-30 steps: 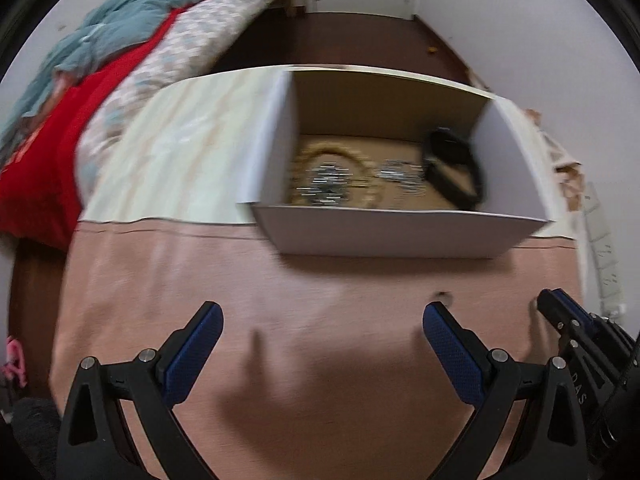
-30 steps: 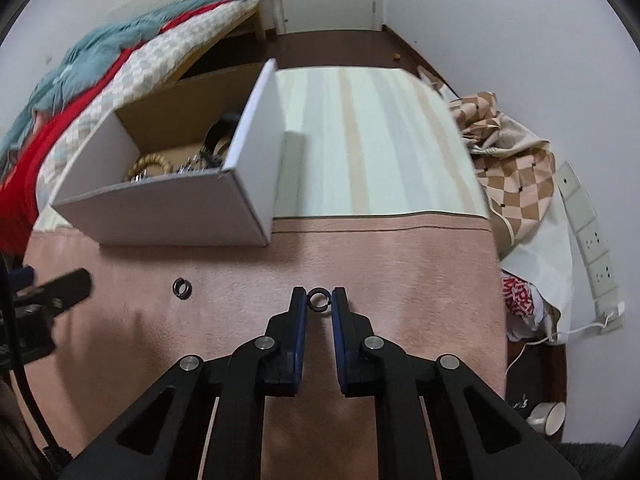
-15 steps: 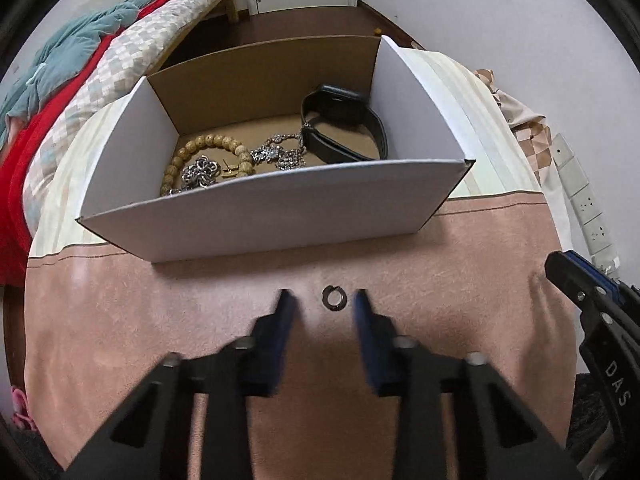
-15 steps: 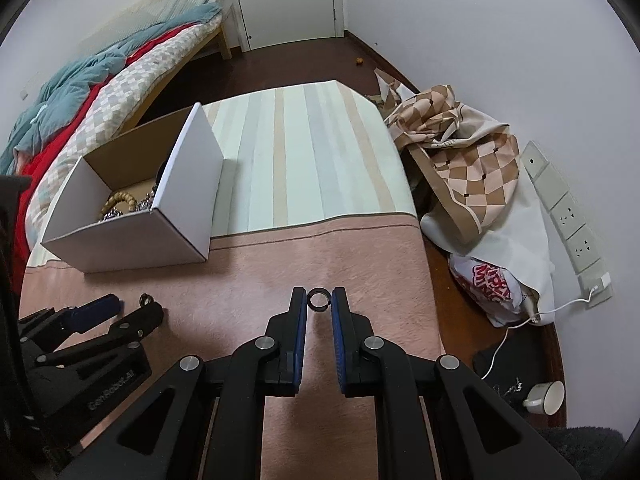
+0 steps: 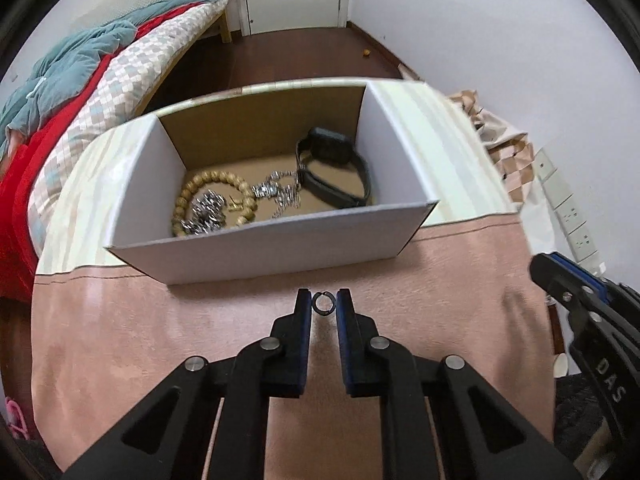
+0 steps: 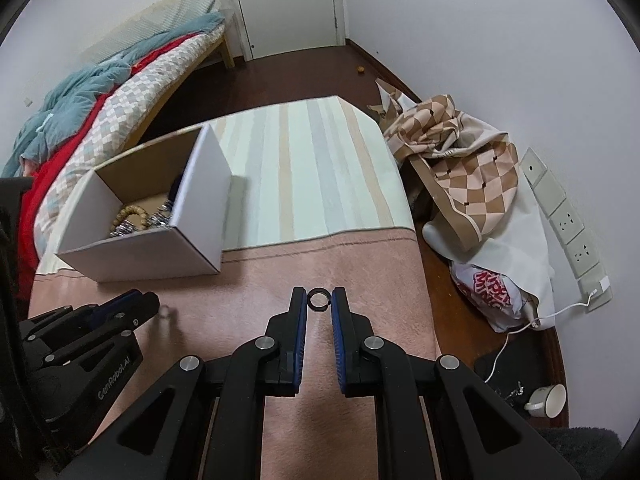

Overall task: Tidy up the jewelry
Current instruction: 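Carry both black rings into the white box and release them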

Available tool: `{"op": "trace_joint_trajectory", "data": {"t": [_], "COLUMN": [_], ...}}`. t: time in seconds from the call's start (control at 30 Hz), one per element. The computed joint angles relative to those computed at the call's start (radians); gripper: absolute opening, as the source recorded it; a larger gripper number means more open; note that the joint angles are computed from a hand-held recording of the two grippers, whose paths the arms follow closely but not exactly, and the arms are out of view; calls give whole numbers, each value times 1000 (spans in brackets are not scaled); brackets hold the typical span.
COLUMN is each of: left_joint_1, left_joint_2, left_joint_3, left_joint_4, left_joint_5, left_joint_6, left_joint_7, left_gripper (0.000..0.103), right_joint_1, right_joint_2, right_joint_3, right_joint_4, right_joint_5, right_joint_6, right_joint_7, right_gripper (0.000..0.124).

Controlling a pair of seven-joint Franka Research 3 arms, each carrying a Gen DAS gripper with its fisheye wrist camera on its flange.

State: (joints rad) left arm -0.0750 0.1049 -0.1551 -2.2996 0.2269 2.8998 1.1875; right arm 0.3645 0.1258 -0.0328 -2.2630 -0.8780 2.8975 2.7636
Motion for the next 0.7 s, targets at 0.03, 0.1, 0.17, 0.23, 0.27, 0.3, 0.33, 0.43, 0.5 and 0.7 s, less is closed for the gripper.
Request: {"op": "trace_joint_trajectory", "data": {"t": [0.03, 0.1, 0.17, 0.23, 0.27, 0.3, 0.33, 0.43, 0.5, 0.7], "left_joint_1": [13, 25, 29, 30, 31, 35, 41, 67, 90, 152], "left_joint_2": [-19, -57, -90, -106, -107, -100, -86, -11, 48, 197], "left_joint_3": [-14, -24, -17, -1, 9, 19, 26, 35, 28, -1], "left_joint_4": [-8, -23, -24, -5, 10, 35, 63, 176, 254, 453], "left_joint_5": [-52, -141, -234, -324, -346, -364, -357, -371, -378, -395], "left_joint_6": [0, -1, -9, -32, -40, -55, -70, -140, -192, -338], "left_joint_7": [45, 119, 191, 269, 288, 310, 311, 343, 367, 393], "left_gripper": [10, 10, 10, 10, 10, 10, 10, 10, 10, 10], "right_joint_1": [0, -4, -10, -22, -22, -31, -36, -90, -117, -94], "right_joint_2": [-7, -25, -34, -31, -25, -7, 9, 89, 153, 359], "right_joint_3": [2, 11, 23, 44, 51, 73, 89, 181, 229, 218], "right_joint_4": [-2, -3, 4, 18, 29, 51, 71, 178, 266, 574], "right_joint_5": [6, 28, 66, 174, 222, 318, 390, 636, 746, 866], "right_joint_6": [5, 21, 35, 70, 81, 99, 102, 83, 36, -202], "right_joint_7": [-7, -28, -63, -160, -202, -292, -362, -606, -719, -890], "right_gripper": [13, 13, 13, 13, 13, 13, 13, 13, 13, 13]}}
